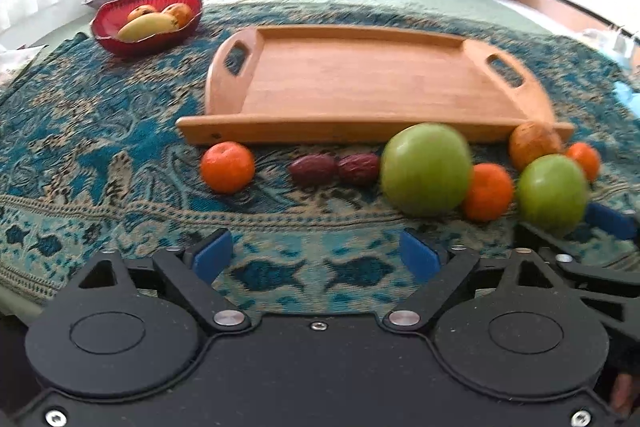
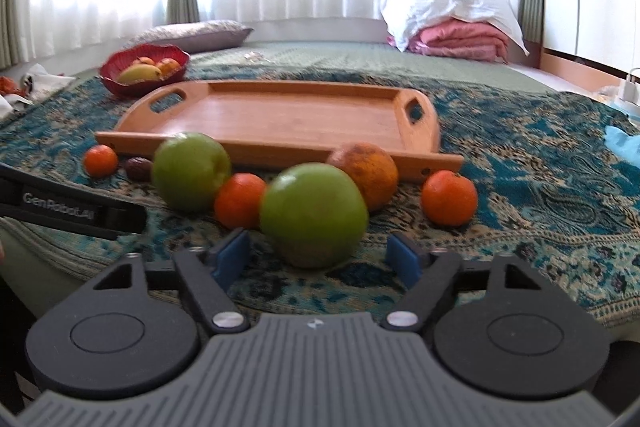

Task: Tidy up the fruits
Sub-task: 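Grasp the large green fruit with the left tool while the right tool grasps the green apple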

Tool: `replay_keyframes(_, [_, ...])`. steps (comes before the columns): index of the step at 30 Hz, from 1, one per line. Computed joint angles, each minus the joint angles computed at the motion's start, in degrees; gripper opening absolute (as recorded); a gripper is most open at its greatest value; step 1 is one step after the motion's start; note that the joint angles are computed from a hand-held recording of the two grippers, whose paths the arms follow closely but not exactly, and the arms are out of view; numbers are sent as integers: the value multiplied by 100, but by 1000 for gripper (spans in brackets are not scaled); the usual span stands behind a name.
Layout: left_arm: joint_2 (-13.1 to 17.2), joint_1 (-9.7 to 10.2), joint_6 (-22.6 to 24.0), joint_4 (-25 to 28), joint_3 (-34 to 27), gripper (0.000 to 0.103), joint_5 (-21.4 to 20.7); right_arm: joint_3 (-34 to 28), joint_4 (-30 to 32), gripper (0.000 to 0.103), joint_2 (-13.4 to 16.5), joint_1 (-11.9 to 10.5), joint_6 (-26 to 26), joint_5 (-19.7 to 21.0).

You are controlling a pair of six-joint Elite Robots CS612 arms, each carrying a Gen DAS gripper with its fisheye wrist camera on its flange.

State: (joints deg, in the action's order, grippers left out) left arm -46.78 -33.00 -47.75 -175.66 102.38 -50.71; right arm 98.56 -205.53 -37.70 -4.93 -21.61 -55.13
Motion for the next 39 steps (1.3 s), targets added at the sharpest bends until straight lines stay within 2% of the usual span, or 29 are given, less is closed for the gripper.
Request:
replay_keyframes(1, [3, -12, 77, -147, 10, 85, -9, -1, -24, 68, -1, 6, 4, 23])
replay_keyframes(4, [27, -44, 293, -622, 20, 79, -11, -34, -131, 62, 24, 30, 113, -14])
replay_keyframes(7, [81, -52, 577, -1095, -21, 76, -69, -95, -105, 62, 53, 28, 173, 37])
replay_keyframes(9, [118, -45, 708, -1233, -84, 69, -105, -132, -82, 62, 67, 26, 183, 68])
replay_keyframes(11, [160, -33, 805, -1242, -170, 57, -121, -162, -41, 62, 77, 23, 154, 100])
replay_keyframes(13, [195, -16, 850, -1234, -237, 54, -167, -188, -1, 62, 89, 14, 128, 148])
replay_keyframes(18, [285, 65, 892, -1302, -369, 53, -441, -232, 61, 62, 113, -10, 84, 261])
replay_keyframes(26, [403, 177, 588, -1150, -537, 53, -726, -307, 125, 62, 167, -35, 114, 411])
replay_keyframes(32, [446, 167, 573, -1317, -540, 52, -620, -327, 107, 60, 186, -61, 249, 532])
replay_keyframes(39, [441, 93, 857, -1480, -523, 52, -239, -308, -195, 60, 197, -92, 673, 655])
